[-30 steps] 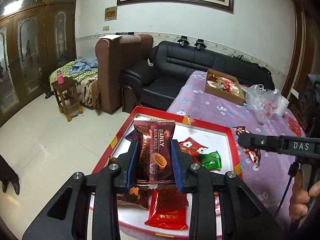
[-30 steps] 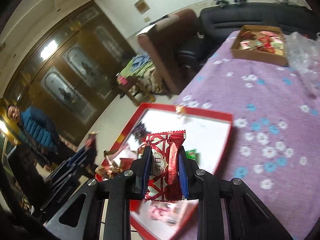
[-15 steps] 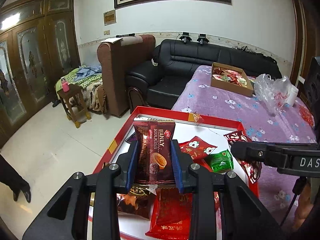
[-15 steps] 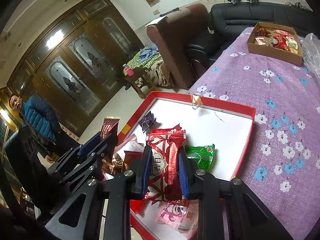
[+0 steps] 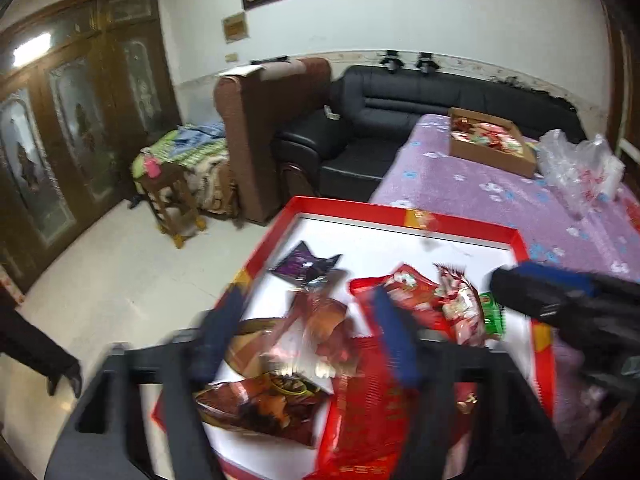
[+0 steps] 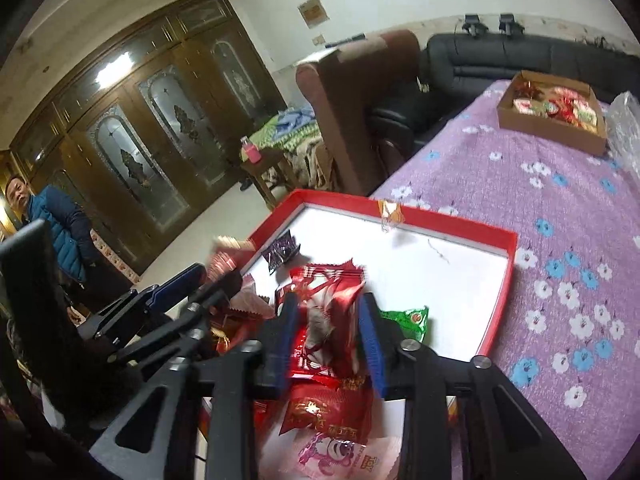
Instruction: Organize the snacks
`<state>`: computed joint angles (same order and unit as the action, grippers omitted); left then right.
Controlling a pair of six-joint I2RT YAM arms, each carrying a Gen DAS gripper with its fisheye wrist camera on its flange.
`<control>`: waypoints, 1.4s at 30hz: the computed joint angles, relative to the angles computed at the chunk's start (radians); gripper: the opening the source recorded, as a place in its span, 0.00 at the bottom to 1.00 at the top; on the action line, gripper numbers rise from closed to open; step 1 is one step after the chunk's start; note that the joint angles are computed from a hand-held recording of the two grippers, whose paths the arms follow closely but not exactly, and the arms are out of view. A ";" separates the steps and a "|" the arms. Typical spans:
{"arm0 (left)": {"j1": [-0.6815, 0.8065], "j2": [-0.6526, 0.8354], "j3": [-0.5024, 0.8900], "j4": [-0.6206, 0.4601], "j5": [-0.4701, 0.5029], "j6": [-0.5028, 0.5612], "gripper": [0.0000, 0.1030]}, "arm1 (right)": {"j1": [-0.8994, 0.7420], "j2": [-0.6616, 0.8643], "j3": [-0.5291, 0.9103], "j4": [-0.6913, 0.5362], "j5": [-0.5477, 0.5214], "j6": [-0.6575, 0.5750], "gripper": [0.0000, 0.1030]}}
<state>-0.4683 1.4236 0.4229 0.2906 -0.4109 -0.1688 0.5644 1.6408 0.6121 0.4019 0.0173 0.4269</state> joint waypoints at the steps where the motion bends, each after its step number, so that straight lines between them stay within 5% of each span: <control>1: -0.007 -0.008 -0.012 0.012 -0.023 -0.001 0.81 | -0.002 -0.025 -0.031 0.030 0.012 0.000 0.54; 15: -0.049 -0.283 -0.095 -0.117 -0.085 -0.031 0.81 | 0.049 -0.218 -0.185 0.035 0.082 0.017 0.56; 22: -0.115 -0.303 -0.076 -0.127 -0.075 -0.013 0.81 | 0.058 -0.314 -0.259 0.044 0.112 0.001 0.56; 37: -0.040 -0.568 -0.203 -0.038 0.058 0.022 0.89 | -0.037 -0.391 -0.325 0.037 0.076 0.023 0.57; 42: 0.014 -0.626 -0.244 -0.011 0.076 0.022 1.00 | 0.008 -0.373 -0.320 0.037 0.112 0.018 0.57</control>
<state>-0.4542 0.7977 0.1790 0.2800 -0.3349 -0.1465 0.5725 1.2681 0.2926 0.4386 0.1295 0.4450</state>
